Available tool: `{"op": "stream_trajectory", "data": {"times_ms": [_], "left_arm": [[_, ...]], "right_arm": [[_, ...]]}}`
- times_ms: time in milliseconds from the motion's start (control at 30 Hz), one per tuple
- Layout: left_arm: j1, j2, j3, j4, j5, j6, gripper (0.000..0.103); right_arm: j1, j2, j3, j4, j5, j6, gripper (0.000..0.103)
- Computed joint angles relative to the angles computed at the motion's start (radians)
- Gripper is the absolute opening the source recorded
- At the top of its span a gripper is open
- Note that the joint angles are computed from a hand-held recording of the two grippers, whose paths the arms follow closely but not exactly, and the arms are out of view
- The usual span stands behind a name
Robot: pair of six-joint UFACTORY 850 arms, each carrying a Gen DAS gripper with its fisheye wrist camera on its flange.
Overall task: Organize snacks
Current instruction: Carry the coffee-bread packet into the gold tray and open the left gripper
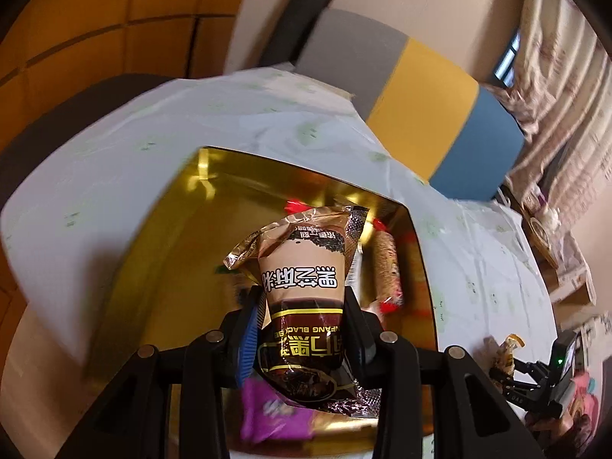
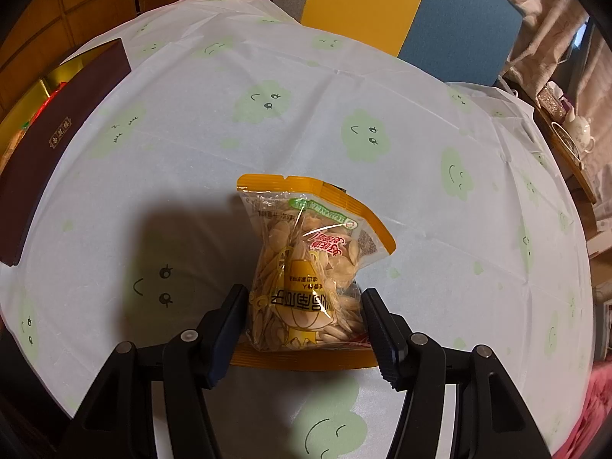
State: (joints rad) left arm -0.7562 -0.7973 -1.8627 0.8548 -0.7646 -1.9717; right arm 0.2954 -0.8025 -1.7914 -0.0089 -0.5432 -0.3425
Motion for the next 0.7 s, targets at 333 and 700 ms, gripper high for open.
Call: {"op": "stream_trajectory", "data": {"times_ms": [333, 700], "left_arm": [[0.042, -0.173, -0.236, -0.193, -0.065, 0.283, 0.041], [0.006, -0.222, -0.306, -0.153, -0.216, 0.321, 0.041]], "right_arm": [[0.000, -0.004, -0.006, 0.003, -0.004, 0.004, 0.061], [0.005, 0.005, 0.008, -0.015, 0.008, 0.016, 0.061]]}}
